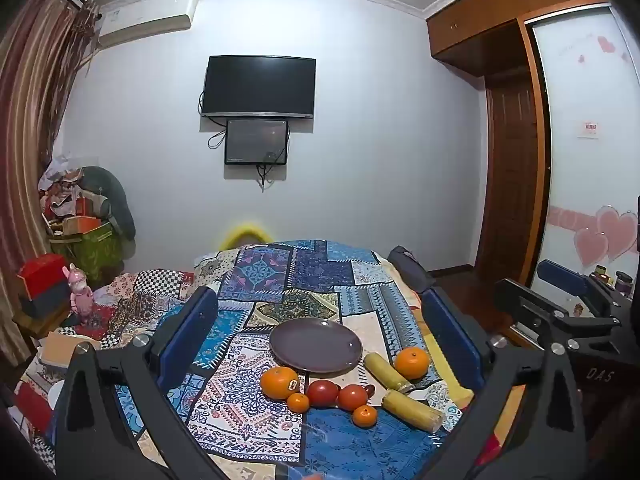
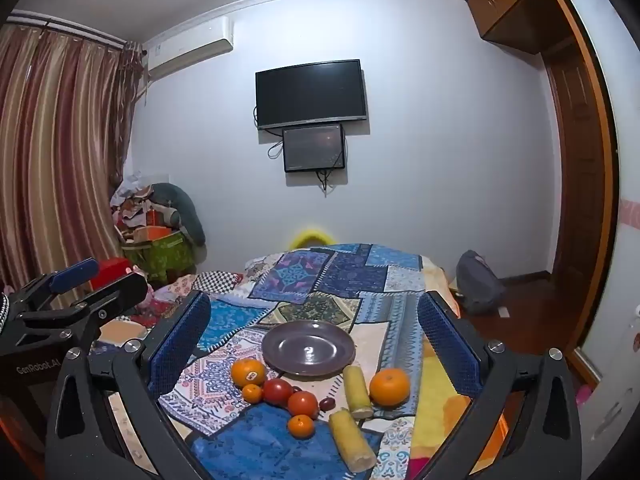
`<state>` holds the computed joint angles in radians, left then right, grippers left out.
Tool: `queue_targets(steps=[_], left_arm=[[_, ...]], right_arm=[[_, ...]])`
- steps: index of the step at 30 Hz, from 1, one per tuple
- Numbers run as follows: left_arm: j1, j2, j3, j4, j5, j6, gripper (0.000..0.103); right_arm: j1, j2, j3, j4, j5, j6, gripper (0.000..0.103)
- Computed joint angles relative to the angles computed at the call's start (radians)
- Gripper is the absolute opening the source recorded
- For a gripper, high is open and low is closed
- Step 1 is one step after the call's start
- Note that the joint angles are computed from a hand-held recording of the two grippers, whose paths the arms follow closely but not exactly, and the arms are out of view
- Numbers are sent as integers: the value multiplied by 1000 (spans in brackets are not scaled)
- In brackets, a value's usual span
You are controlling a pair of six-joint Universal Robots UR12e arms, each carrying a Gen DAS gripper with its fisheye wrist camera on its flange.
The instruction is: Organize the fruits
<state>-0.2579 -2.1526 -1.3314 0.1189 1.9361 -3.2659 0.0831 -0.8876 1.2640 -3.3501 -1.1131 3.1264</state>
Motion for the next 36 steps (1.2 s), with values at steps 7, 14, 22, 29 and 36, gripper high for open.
queue_targets(steps=[7, 14, 22, 29, 36], left_arm=[[-1, -4, 4, 5, 15, -5, 103], [0, -7, 7, 4, 14, -8, 103], [-1, -8, 10, -1, 13, -9, 103], [-2, -11, 12, 2, 15, -1, 103], [-2, -11, 11, 4, 14, 0, 103]], right_arm=[[0, -1, 1, 4, -7, -7, 103], [7, 0, 3, -7, -11, 4, 103], [-1, -1, 3, -15, 0, 10, 103], [0, 1, 4, -22, -3, 12, 103], [-1, 1, 2, -22, -3, 12, 103]])
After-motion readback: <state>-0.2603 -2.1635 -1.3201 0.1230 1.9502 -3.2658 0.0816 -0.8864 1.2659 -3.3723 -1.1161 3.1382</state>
